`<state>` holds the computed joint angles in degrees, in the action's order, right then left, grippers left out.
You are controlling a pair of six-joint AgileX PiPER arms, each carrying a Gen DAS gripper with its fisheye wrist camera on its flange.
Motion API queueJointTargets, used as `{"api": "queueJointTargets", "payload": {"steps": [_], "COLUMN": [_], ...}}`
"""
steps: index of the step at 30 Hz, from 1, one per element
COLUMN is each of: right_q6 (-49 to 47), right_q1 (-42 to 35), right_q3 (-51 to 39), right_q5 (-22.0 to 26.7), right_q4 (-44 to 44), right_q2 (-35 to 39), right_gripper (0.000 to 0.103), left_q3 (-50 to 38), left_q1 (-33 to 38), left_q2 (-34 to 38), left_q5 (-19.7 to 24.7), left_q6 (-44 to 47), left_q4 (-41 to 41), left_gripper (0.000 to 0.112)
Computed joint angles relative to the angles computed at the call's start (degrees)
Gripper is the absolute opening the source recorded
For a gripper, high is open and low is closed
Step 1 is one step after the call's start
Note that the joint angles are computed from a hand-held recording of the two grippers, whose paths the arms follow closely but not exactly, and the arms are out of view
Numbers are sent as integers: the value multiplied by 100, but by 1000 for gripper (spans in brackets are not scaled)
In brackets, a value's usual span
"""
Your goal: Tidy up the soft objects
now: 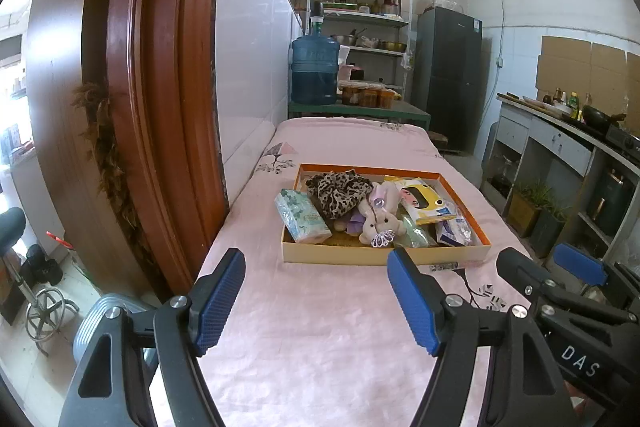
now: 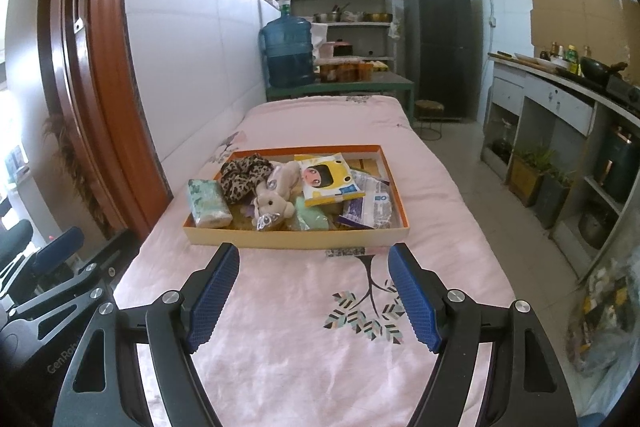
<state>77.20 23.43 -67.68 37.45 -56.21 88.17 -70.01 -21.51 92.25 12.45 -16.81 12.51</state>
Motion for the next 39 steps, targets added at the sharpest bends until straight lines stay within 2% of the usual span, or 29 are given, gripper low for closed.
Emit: {"api": "queueJointTargets", "payload": {"steps": [12, 39], "right_q6": [5, 14], "right_q1": [0, 8], "right_q3": [-3, -32], "right_q5": [-7, -13], "right_q4": [9, -7], "right_q2": [11, 53], "right_gripper": [78, 78], "left_q3": [16, 19], "left_q1": [-21, -30], "left_q2": [10, 13], "left_q5": [-8, -10], "left_q6": [-211, -192], "left_q4": [229, 212], "left_gripper": [74, 74]}}
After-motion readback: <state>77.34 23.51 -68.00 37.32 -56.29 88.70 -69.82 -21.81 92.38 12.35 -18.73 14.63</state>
